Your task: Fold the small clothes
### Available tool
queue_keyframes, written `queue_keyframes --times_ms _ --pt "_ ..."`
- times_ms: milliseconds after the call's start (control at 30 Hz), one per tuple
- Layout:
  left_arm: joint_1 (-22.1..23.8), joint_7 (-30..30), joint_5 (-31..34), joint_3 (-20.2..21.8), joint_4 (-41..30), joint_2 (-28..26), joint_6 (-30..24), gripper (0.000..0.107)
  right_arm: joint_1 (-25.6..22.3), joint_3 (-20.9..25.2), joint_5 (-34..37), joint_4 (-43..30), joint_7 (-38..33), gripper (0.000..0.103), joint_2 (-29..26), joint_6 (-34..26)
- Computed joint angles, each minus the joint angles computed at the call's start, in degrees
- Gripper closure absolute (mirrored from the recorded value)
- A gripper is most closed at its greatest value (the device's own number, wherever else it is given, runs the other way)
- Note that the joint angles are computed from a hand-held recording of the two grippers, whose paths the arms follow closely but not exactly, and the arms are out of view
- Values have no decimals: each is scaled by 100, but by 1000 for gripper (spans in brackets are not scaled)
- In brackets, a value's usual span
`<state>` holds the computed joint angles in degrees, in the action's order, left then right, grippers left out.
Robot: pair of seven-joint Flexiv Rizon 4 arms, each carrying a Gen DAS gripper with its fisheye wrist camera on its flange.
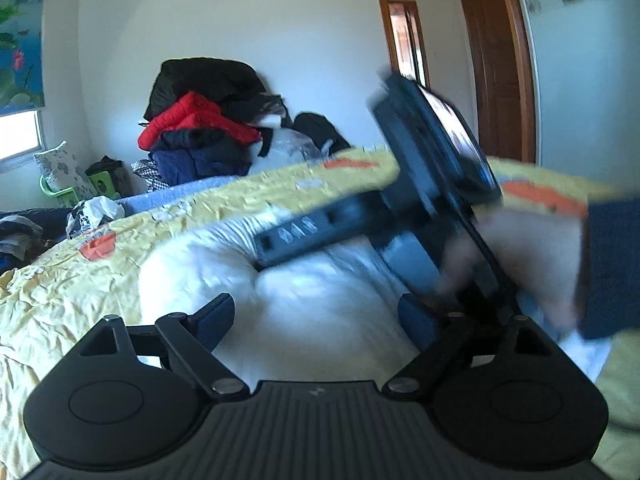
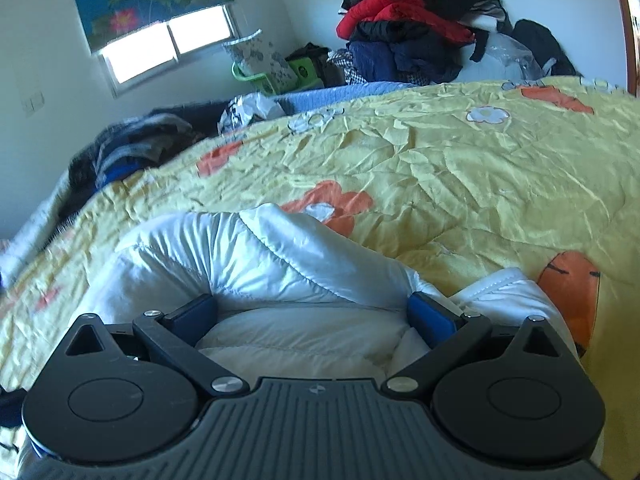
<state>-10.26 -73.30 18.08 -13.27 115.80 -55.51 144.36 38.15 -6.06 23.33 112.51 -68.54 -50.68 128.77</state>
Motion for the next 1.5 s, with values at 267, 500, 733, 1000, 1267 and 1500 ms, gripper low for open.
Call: queue_keyframes --times_ms 267,500,733,1000,1267,1500 --pt "899 -435 773 -735 -782 37 -1639 13 -681 660 -504 106 456 4 -167 855" --pt "1316 -386 833 -1272 -1026 -305 -2173 5 -415 438 -268 60 308 4 -120 597" --pt "1239 -196 679 -1252 -1123 -567 -1975 4 -510 523 -352 57 379 4 -143 673" --pt "844 -238 358 -835 -1040 -496 -1512 4 -580 572 -421 65 427 4 -167 746" --pt "627 -1223 -534 -389 163 149 -353 4 -688 673 -528 116 505 3 -217 1006" --pt "2099 -2989 779 -791 982 617 -371 4 -2150 1872 -1936 1075 2194 1 198 2394"
